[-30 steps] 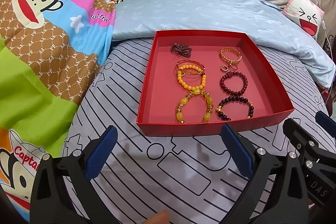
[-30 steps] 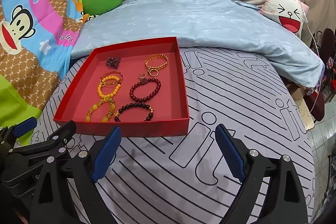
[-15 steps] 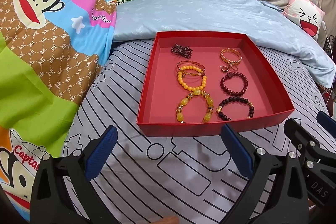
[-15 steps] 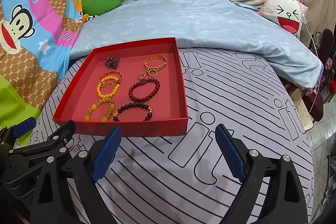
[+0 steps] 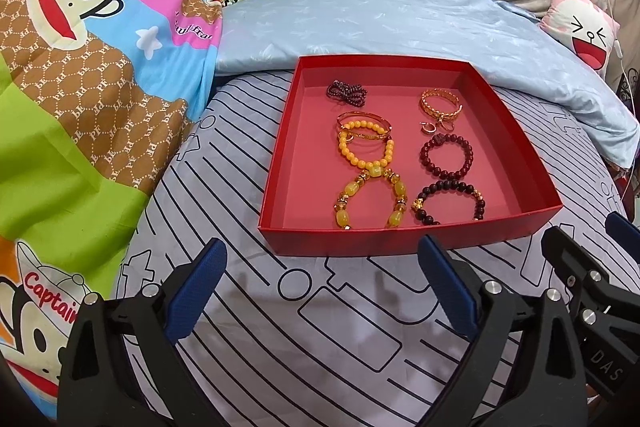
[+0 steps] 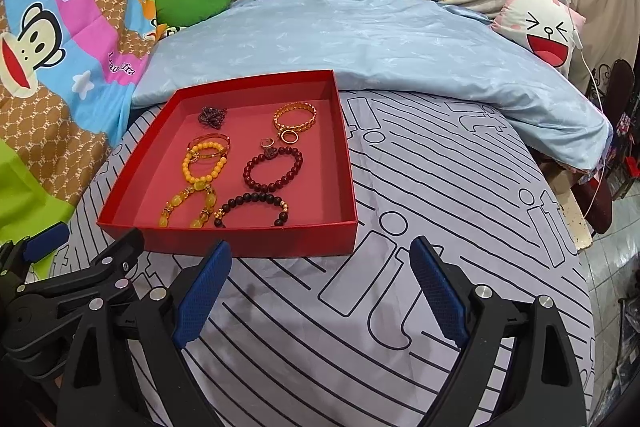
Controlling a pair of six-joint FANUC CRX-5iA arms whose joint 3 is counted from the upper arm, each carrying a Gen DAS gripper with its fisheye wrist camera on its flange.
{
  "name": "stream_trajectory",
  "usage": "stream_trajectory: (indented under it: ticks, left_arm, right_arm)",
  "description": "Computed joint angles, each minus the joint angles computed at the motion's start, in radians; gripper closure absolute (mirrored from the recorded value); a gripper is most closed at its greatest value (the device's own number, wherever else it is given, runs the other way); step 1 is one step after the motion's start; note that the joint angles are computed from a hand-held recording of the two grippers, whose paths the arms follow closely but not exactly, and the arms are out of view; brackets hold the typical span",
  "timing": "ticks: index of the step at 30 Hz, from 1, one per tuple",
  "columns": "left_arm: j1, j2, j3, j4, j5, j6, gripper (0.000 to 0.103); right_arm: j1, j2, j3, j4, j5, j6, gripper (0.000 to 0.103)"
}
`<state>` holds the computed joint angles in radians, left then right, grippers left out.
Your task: Organize jewelry
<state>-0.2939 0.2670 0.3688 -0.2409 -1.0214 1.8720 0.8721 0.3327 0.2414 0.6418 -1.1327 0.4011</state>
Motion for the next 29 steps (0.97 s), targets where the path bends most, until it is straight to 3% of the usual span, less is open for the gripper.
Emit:
stream_trajectory:
  ticks: [29]
  left_arm:
    - [-0.007, 0.010, 0.019, -0.014, -0.026, -0.013, 0.013]
  right_arm:
    - [0.004, 0.004, 0.001, 0.003, -0.004, -0.007, 0.016]
